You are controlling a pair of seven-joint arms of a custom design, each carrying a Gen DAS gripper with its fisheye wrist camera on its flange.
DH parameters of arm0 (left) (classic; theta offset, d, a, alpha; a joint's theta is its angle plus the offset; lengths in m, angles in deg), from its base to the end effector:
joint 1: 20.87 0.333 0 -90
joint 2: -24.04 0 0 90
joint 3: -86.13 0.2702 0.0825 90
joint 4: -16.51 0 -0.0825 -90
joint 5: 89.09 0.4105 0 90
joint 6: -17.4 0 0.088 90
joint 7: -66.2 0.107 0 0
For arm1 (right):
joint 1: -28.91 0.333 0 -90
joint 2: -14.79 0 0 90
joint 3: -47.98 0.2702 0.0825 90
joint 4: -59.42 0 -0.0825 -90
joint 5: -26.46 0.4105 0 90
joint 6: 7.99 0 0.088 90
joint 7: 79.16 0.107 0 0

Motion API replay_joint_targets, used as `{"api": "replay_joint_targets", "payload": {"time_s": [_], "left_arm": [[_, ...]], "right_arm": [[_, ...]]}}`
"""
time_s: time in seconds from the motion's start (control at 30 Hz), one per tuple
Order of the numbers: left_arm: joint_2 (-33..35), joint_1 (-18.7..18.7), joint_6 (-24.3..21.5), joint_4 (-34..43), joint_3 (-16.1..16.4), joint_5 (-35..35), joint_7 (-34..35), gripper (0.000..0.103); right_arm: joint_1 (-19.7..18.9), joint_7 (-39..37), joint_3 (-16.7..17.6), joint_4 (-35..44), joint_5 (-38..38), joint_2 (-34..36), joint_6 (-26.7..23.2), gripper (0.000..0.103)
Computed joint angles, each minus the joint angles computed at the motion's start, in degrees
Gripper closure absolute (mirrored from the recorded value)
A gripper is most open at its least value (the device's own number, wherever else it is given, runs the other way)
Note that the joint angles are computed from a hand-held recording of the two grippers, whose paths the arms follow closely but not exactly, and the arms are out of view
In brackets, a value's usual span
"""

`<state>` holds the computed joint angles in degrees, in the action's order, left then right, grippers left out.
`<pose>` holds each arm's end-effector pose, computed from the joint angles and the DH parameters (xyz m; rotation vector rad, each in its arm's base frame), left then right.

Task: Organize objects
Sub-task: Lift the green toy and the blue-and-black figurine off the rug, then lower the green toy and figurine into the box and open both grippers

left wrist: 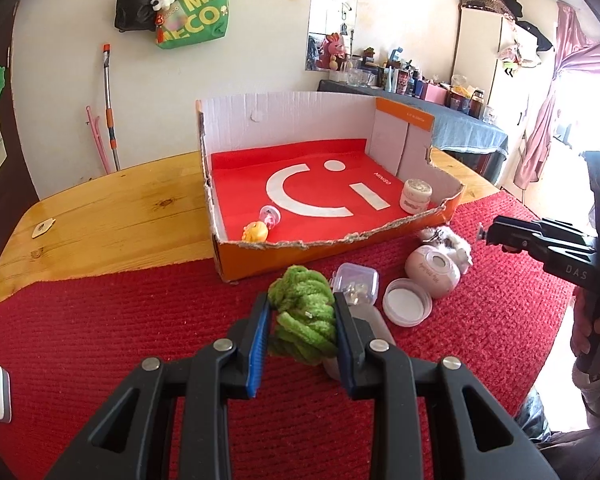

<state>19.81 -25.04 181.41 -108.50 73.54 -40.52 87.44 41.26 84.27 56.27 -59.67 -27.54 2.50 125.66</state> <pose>0.5482 -0.2096 0.4339 -1.8665 1.5788 -0.8676 0.5359 0.1918 0.5249 -1.3674 2.0580 -1.1036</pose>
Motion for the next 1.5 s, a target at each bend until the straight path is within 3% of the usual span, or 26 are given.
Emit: {"api": "replay_joint_targets", "payload": {"time_s": [0.13, 0.33, 0.4, 0.6, 0.77, 1.0, 1.5], "left_arm": [[2.3, -0.6, 2.2, 3.3, 1.0, -5.6, 8.8, 0.072], [8.3, -2.5, 1.3, 10.8, 2.5, -22.8, 29.1, 0.072], [10.9, -2.6, -0.4, 14.0, 2.5, -30.7, 37.2, 0.072], [18.4, -3.8, -8.7, 24.4, 3.8, -40.7, 50.6, 0.072], [23.6, -6.4, -15.6, 31.6, 6.5, -38.4, 53.1, 0.072], [28.0, -6.5, -21.3, 37.4, 6.5, -40.3, 58.4, 0.072], [30.4, -6.4, -25.6, 41.7, 6.6, -43.1, 62.9, 0.072]], "right_arm": [[-0.1, -2.4, -0.2, 3.9, -1.2, 2.0, 0.5, 0.083], [0.2, -8.5, -2.2, 12.2, -0.8, 8.2, 2.7, 0.083], [0.4, -10.5, -3.0, 15.4, -0.2, 11.0, 3.0, 0.083], [1.4, -19.6, -6.1, 24.7, 6.0, 19.5, 3.2, 0.083], [1.7, -26.9, -8.0, 30.3, 13.2, 24.7, 2.2, 0.083], [2.0, -33.6, -9.4, 35.2, 20.0, 29.1, -0.8, 0.083], [1.8, -40.0, -9.5, 36.5, 28.0, 29.9, -4.4, 0.083]]}}
